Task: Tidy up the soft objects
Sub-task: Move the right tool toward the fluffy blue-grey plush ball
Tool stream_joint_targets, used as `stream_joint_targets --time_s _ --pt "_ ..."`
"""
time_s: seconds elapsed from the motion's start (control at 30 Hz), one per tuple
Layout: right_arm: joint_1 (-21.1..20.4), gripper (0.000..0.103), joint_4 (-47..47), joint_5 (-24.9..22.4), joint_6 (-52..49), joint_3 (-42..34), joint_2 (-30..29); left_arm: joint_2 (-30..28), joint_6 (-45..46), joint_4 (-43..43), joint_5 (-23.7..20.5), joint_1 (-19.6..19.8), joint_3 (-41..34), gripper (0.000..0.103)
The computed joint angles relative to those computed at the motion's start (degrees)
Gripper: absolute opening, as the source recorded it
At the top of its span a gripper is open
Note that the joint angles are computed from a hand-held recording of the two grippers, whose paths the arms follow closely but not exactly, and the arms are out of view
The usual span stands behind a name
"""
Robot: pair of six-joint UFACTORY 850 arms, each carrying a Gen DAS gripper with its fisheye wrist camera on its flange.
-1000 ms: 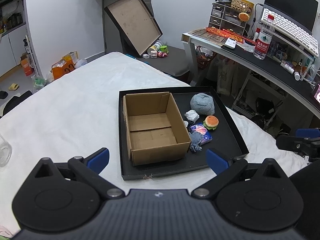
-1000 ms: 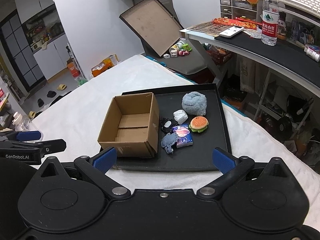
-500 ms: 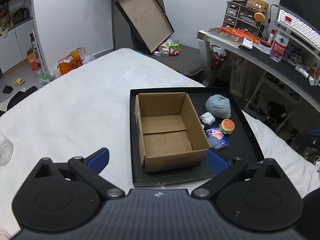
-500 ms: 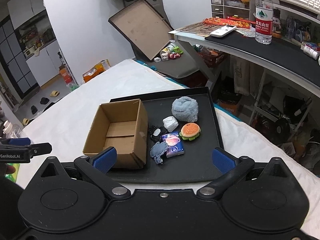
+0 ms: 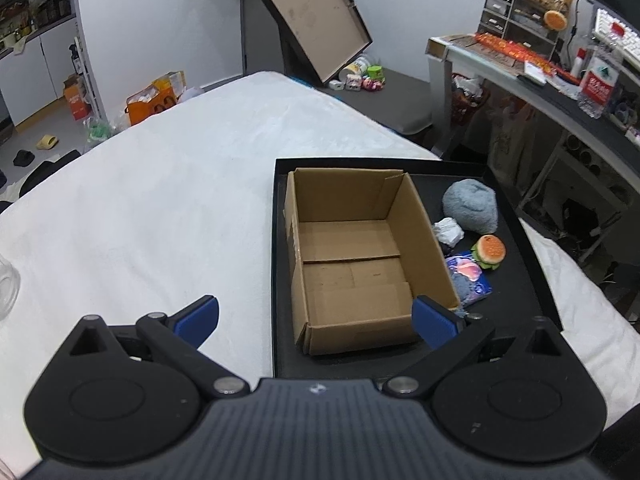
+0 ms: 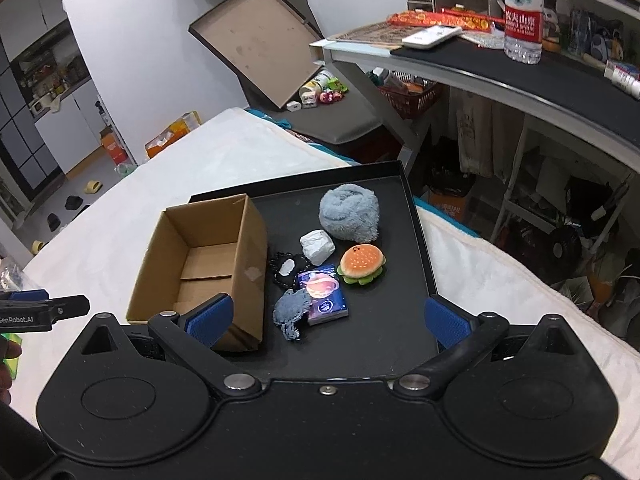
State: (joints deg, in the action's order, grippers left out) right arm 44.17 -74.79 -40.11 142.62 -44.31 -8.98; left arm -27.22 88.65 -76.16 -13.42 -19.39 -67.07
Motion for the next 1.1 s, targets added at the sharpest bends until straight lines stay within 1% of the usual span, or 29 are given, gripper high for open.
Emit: stream_joint_targets --time_s 0.3,0.43,0.47,0.5,0.6,0.67,0.83,0.9,0.93,1.03,1.1 --pt "-4.7 0.103 -5.1 5.7 2.9 1.2 -1.1 -4.2 -9.7 7.9 2.0 -1.4 -3.9 0.101" --pt "-6.7 0.103 -8.5 7.6 4.3 1.2 -2.0 -6.5 -18.1 15.2 2.8 -2.1 -6.3 0.101" --pt "-7.3 0.103 -9.0 8.1 4.3 1.1 -2.3 -7.1 -20.1 17.0 2.9 -2.2 -6.9 0.100" --pt "-7.9 0.103 -9.8 8.7 4.7 1.1 -2.7 -7.7 -23.3 19.9 3.1 -2.4 -7.6 0.100" --pt "-9.9 0.103 -12.7 10.8 6.5 1.2 -3.7 -9.2 -27.9 24.2 4.1 -2.9 -9.1 0.100" --pt "-11.0 0.103 -15.0 11.8 8.1 1.2 -4.3 -10.2 -33.3 29.4 4.3 -3.2 -10.2 0.099" --pt "-13.4 0.103 -20.7 13.6 11.5 0.6 -6.4 -12.6 -46.5 41.9 4.9 -4.1 -12.6 0.094" --pt "-14.4 0.103 -23.4 14.2 13.4 0.5 -7.0 -13.6 -53.1 48.1 5.1 -4.4 -13.8 0.087" --pt "-14.9 0.103 -24.4 14.6 14.1 0.4 -7.4 -14.1 -56.4 51.5 5.4 -4.6 -14.3 0.085" --pt "-16.4 0.103 -27.2 15.4 15.8 -0.1 -8.6 -15.4 -60.6 55.9 5.7 -4.9 -15.6 0.080" --pt "-17.4 0.103 -28.6 16.0 16.0 -0.8 -9.7 -16.5 -65.0 60.3 6.0 -5.1 -16.6 0.072"
